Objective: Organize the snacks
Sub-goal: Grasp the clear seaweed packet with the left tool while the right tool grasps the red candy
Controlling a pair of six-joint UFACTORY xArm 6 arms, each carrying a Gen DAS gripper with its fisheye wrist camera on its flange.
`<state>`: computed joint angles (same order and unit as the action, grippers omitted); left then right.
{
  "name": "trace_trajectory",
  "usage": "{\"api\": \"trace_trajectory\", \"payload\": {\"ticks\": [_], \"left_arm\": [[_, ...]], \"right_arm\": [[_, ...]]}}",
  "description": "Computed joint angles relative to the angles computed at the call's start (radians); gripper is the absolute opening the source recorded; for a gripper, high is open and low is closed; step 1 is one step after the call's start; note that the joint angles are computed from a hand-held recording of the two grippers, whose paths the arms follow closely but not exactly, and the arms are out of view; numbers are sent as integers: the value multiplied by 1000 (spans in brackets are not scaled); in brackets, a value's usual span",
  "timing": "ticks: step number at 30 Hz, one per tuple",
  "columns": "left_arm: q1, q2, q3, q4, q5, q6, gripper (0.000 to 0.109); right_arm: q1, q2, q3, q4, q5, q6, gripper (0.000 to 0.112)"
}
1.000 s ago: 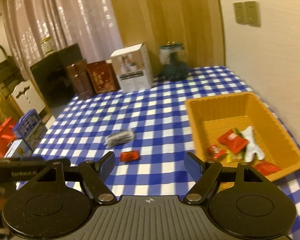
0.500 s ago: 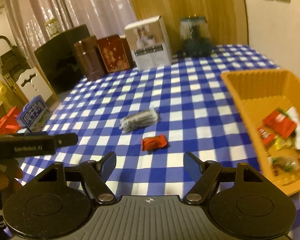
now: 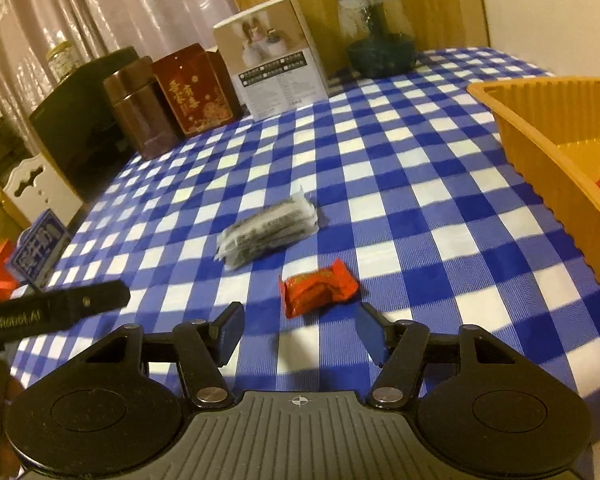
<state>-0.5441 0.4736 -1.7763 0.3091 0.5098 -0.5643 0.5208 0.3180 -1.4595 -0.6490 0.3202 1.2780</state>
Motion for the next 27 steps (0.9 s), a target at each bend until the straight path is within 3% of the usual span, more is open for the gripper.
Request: {"api": "trace_trajectory", "payload": {"ticks": [6,11,14,18,23,27], "left_arm": [[0,22,-28,-41,-6,14,97],[-1,36,-47,-52,8,10,97],[-6,45,-60,-42,26,6,97],[-11,57,-75,-37,32,13,97],[-14,84,-108,-64,26,79,97],[-26,147,-194,-110,27,242,96]], "right_arm": [[4,61,-82,-62,31,34,63],[24,111,-162,-51,109,-66,63],[38,119,-177,-83,155,-87,55],[35,99,-142,-143,160,-86,32],[15,38,-60,-134,139,-113,31],[-8,-17,9,-131,131,-101,31]]}}
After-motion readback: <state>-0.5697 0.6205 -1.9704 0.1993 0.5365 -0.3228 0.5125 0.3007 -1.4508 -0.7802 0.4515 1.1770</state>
